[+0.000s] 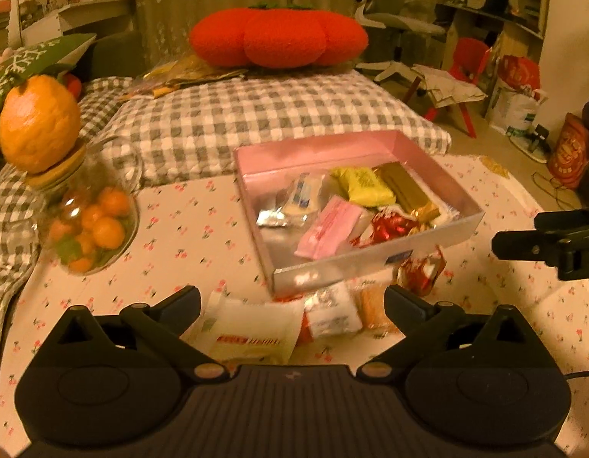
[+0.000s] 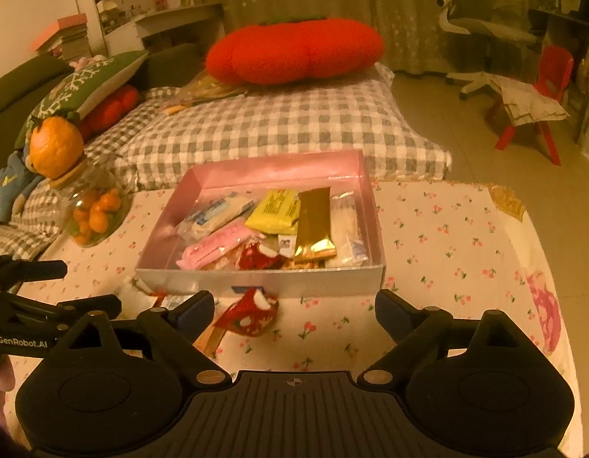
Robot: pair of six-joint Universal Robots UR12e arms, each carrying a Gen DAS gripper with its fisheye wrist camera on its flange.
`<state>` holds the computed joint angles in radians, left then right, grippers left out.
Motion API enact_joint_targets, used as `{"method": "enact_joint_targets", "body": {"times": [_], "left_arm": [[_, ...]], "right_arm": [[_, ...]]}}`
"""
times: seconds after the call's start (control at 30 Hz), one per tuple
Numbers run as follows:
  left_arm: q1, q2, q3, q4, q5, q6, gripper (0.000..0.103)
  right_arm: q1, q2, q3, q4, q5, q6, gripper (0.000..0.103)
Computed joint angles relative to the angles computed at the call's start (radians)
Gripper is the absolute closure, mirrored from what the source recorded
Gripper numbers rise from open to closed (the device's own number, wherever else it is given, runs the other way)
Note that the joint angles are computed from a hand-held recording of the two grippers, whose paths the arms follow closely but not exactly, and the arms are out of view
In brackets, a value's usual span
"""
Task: Organize snacks
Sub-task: 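Withdraw both tools from the box toward the loose snacks beside it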
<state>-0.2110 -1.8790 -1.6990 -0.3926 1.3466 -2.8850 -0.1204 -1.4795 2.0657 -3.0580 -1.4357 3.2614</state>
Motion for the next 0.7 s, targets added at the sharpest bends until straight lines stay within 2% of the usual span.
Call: {"method": "enact_joint_targets", "body": {"times": [0.27, 0.57, 0.7], "left_arm": [[0.029, 0.0, -0.047, 0.036, -0.002, -0.037, 0.001], [0.044, -0.015, -0.053, 0.039, 0.014, -0.089, 0.001], [0.039, -0.025, -0.042, 0.03, 0.047, -0.171, 0.001]], "right_arm": [[0.006, 0.005, 0.027, -0.025, 0.001, 0.012, 0.008], [0.039, 0.023, 0.028, -0.011, -0.033, -0.075, 0.008], [0.053, 0.034, 0.022, -0.001, -0.045, -0.109, 0.008]]}}
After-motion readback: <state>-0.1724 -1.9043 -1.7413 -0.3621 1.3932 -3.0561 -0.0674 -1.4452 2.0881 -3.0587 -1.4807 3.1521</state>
